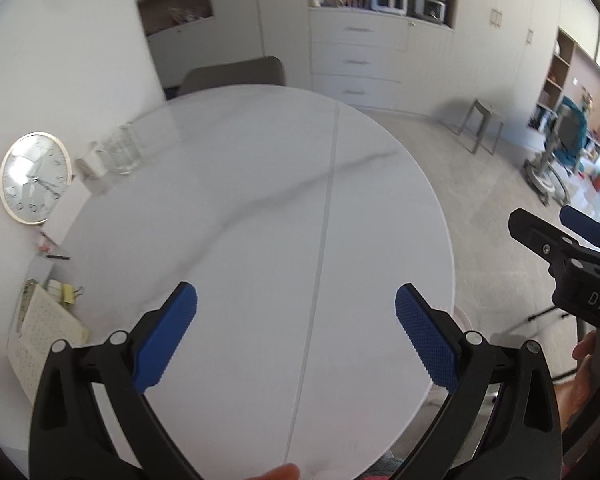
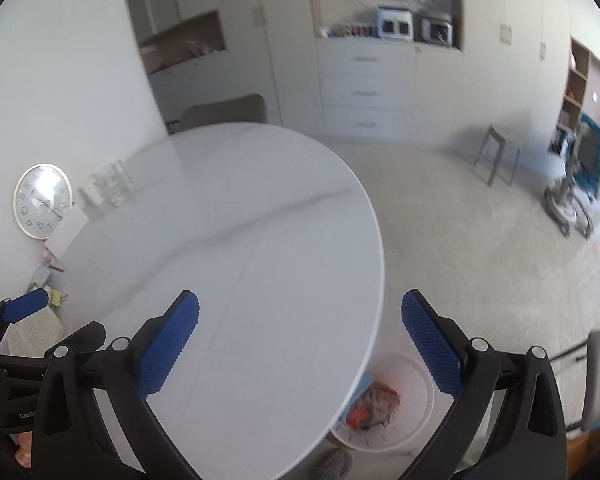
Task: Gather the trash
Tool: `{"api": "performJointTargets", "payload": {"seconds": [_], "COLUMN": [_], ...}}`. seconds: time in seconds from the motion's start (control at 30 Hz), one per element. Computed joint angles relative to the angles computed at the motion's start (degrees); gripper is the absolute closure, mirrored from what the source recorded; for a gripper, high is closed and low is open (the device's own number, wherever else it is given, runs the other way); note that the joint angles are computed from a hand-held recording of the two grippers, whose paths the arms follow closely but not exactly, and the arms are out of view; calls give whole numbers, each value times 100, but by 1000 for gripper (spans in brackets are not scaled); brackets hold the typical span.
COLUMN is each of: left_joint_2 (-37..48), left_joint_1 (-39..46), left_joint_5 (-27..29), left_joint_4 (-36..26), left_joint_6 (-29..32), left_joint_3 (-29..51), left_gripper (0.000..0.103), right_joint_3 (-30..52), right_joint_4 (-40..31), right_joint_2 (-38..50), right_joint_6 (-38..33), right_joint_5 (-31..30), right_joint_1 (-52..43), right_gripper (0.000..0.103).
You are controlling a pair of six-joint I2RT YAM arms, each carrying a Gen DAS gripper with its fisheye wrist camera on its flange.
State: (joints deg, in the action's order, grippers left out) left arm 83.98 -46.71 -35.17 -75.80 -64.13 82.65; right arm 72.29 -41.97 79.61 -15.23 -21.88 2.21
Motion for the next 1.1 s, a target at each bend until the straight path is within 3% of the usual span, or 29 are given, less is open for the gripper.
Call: {"api": "performJointTargets", "payload": {"seconds": [0.37, 0.7, 1.1], "left_joint_2": [-1752, -2174, -2037], "left_joint_1": [-128, 127, 243], "left_joint_5": [-249, 120, 194], "left_joint_4": [-820, -513, -416], "left_joint_6": [-1143, -781, -659], "left_joint_3": [-1158, -1725, -1762], "left_gripper": [8, 8, 8], "right_joint_3": [-274, -511, -568], "right_joint_4": [-21, -80, -44], "right_joint_2": [-356, -469, -503], "right_joint_6": [932, 1032, 982], "right_joint_5": [597, 1363, 1599], "right_joint_1": [1746, 2324, 2209], "right_gripper": [2, 2, 2]}}
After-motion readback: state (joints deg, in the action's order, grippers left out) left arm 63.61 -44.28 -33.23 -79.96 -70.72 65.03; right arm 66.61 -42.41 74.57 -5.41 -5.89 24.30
